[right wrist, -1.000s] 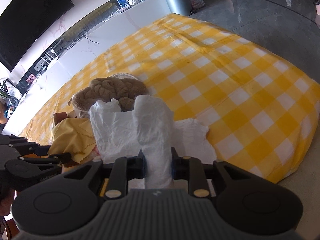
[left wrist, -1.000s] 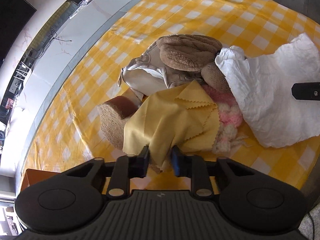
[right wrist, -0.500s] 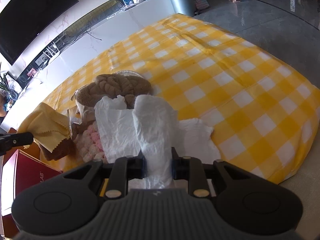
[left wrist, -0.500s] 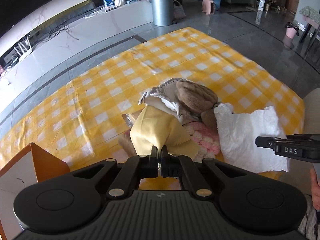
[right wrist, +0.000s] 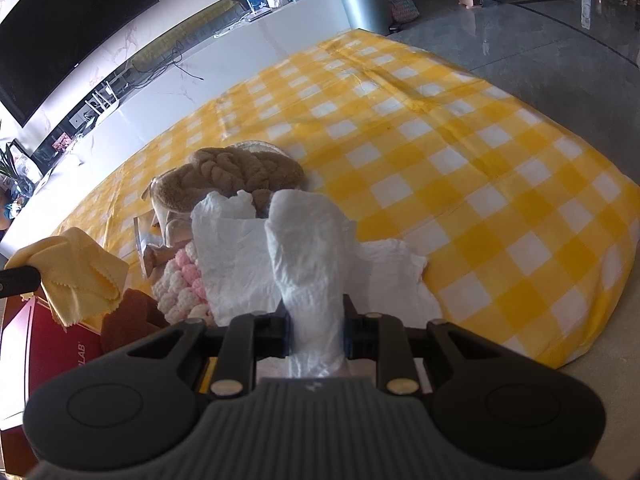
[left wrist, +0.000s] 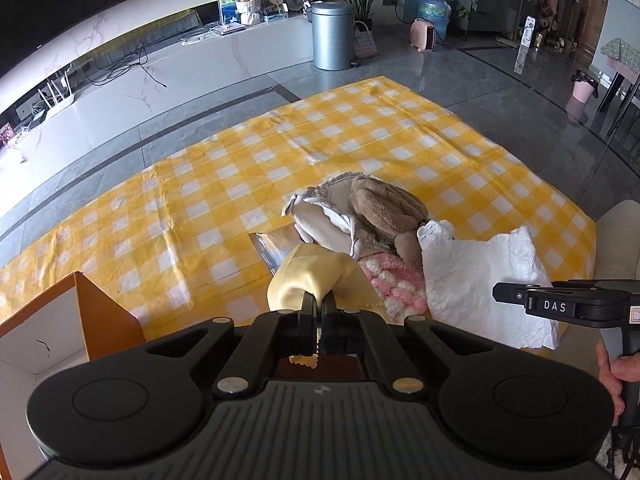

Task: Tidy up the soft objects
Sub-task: 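Carry the white sheet with the right tool while the left tool carries the yellow cloth toward the box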

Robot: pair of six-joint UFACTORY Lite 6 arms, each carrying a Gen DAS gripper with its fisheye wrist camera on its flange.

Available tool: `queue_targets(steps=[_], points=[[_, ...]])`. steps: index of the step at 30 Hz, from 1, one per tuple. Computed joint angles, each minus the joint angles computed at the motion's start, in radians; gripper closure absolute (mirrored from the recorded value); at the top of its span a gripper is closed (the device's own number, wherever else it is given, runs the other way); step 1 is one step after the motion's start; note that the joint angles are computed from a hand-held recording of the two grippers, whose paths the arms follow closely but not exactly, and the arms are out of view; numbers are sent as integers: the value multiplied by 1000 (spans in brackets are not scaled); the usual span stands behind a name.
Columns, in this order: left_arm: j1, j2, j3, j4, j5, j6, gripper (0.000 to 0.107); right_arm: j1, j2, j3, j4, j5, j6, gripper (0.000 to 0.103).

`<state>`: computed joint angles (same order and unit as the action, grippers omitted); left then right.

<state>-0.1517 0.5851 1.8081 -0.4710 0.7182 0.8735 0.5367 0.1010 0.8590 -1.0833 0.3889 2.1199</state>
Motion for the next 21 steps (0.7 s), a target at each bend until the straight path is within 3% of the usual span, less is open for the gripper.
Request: queue_targets(steps=[4,10,16,21], points=[[8,-66,-45,-26,-8,25,105,11,-63,-53,-138,-27,148,83],[43,-174,-95,-113,16,90,105,61,-219,-156,-537,4,593,91],[127,-289,-180,-242,66,178,105,168,-330,-134,-502,141,581,92],[259,-416,-324,-433,51,311,105,327,-316,31,-390,330,386,92]])
